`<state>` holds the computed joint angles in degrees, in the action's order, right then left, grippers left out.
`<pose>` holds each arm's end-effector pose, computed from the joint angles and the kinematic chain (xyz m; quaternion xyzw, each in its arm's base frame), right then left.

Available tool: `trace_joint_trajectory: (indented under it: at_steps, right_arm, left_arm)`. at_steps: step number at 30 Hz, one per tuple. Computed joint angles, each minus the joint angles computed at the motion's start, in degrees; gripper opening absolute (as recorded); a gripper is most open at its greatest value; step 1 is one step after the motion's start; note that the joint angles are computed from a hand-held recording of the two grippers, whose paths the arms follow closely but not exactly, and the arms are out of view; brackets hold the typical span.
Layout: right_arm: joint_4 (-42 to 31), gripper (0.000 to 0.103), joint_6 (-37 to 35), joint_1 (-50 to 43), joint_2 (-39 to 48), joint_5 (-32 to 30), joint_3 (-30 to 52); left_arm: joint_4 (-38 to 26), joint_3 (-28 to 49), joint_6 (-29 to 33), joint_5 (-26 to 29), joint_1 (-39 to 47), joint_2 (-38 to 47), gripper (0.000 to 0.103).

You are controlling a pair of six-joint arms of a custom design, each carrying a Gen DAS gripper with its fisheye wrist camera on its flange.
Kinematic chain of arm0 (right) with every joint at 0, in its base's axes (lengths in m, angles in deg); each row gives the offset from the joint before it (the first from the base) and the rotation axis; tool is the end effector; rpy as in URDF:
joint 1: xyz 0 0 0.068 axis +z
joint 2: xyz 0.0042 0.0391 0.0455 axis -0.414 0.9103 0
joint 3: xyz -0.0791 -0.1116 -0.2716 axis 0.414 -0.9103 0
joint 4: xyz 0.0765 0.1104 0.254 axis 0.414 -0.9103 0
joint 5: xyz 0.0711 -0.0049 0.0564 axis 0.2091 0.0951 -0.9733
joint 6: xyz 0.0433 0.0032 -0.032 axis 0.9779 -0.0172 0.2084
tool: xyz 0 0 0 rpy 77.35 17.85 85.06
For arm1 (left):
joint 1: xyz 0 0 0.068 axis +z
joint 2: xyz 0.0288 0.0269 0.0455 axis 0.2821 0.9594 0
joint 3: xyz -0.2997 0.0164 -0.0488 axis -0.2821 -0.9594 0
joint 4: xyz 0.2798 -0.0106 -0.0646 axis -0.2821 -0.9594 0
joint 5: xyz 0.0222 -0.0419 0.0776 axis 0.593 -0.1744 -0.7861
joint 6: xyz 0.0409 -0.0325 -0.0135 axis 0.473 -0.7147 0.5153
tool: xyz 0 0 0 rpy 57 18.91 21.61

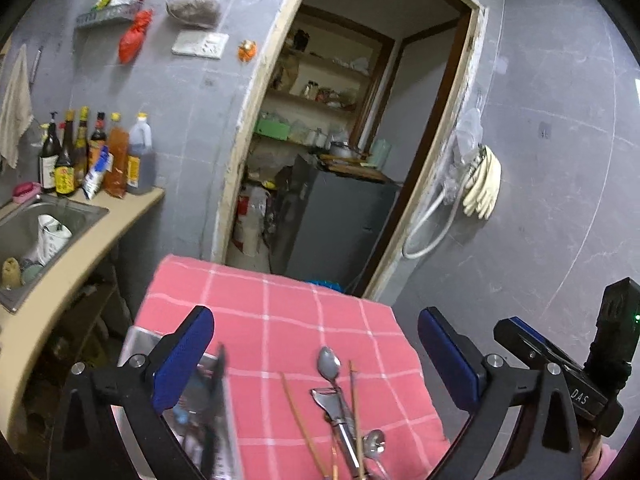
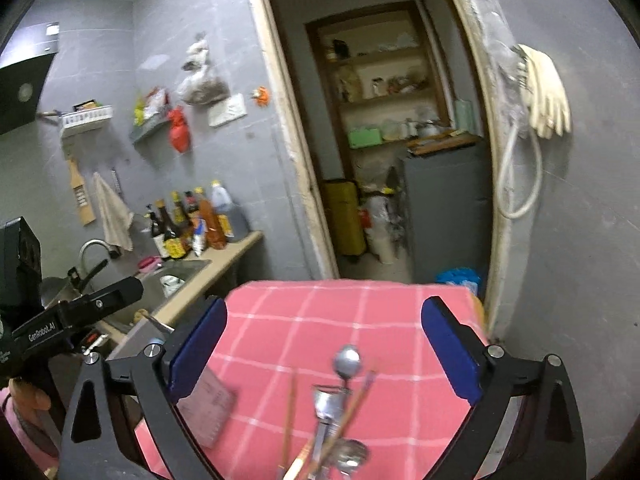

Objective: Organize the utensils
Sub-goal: 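Grasp the peeler with the left tool while the right tool grasps a metal spoon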

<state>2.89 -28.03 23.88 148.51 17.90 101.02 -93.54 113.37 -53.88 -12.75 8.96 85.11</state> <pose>0.2372 0.2301 0.4414 0.1051 0.8245 0.0805 0.5502 0.3075 -0.0528 0.4232 0.0783 0.8407 -0.2279 0.4848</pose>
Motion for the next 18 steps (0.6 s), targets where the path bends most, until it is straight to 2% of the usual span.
trace_joint_trajectory:
  at_steps: [9,18]
  right_arm:
    - [0.3,0.096,1.5,-8.3,-7.7,-9.9,-12.2]
    - [5.8,0.096,-0.4,-17.2,-10.0,-22.2,-22.9]
  left_arm:
    - [-0.5,0.3,-2.4,-6.8,-8.6,4.9,0.102]
    - [-3.0,1.1,-3.6,-10.6,-13.0,11.6,0.102]
